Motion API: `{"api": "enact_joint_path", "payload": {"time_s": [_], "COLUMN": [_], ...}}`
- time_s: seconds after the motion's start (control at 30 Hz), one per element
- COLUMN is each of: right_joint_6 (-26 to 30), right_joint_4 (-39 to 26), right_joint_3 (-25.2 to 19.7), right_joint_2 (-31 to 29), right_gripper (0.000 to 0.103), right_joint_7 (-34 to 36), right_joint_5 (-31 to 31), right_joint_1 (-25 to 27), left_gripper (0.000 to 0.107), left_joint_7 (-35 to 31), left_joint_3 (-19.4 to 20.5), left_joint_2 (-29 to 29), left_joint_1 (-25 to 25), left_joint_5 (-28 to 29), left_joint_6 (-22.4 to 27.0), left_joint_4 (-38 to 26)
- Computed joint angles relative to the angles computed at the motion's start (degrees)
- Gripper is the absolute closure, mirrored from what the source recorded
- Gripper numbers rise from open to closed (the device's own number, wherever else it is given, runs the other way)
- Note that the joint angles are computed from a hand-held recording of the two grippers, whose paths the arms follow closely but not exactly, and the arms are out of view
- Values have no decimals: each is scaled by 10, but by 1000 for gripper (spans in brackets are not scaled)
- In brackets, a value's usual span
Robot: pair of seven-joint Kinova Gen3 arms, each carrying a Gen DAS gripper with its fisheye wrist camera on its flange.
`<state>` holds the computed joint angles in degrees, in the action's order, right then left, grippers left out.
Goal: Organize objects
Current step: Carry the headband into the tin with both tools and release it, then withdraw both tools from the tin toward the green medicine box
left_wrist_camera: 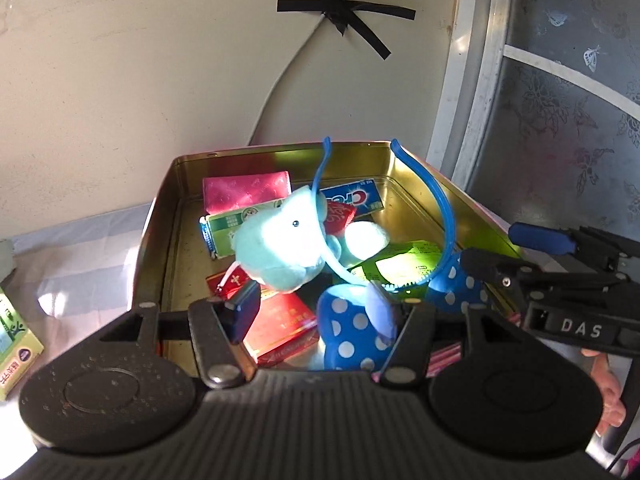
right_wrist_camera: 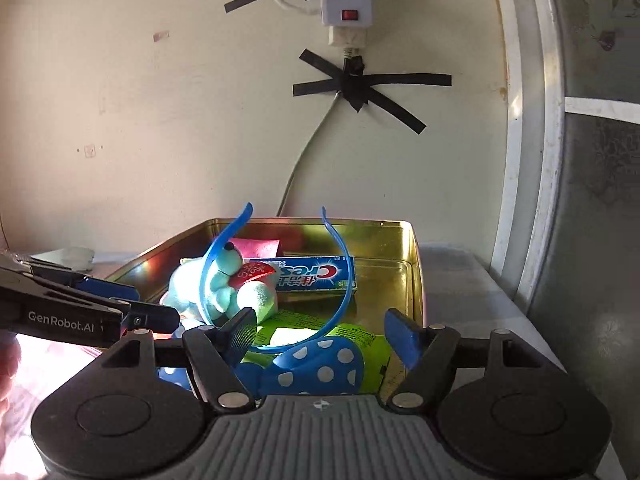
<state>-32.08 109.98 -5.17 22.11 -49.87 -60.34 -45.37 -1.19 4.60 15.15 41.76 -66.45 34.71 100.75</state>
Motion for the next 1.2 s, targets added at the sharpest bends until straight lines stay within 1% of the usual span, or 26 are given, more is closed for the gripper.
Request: {"api": "enact_joint_path", "payload": {"time_s": [0.1, 0.23, 0.3, 0.4, 0.7, 0.77, 0.83, 1.03, 1.2], "right_joint_6": [-18, -39, -50, -72, -103, -115, -122, -144, -143], "right_joint_4": [21, 40, 45, 50, 53, 55, 60, 77, 64], "right_joint_3": [-16, -34, -42, -53, -85, -91, -98, -113, -113], "right_joint_2": [-18, -37, -42, -44, -39, -39, -39, -37, -30], "right_gripper": [39, 39, 39, 39, 40, 40, 40, 40, 40], "right_joint_7": [-44, -81, -85, -75, -89, -95, -111, -180, -160], "right_joint_5": [4, 1, -8, -30, -69, -79, -80, -64, -88], "right_joint_1": [-4, -15, -26, -45, -77, -87, -93, -114, -131], "left_gripper": [48, 47, 47, 47, 47, 43, 41, 40, 40], "left_joint_7": [25, 52, 64, 86, 156, 171, 188, 223, 248], "left_joint_3": [6, 31, 45, 63, 107, 116, 124, 142, 152], "left_joint_2": [-12, -29, -36, -49, -82, -87, -92, -108, -117], "left_joint_1": [21, 34, 37, 37, 33, 33, 34, 31, 28], "left_joint_5": [-16, -31, -36, -40, -50, -53, -56, -57, -54], "left_joint_6": [43, 99, 124, 146, 192, 202, 214, 228, 238], "left_joint_4": [13, 37, 49, 72, 143, 156, 171, 210, 238]}}
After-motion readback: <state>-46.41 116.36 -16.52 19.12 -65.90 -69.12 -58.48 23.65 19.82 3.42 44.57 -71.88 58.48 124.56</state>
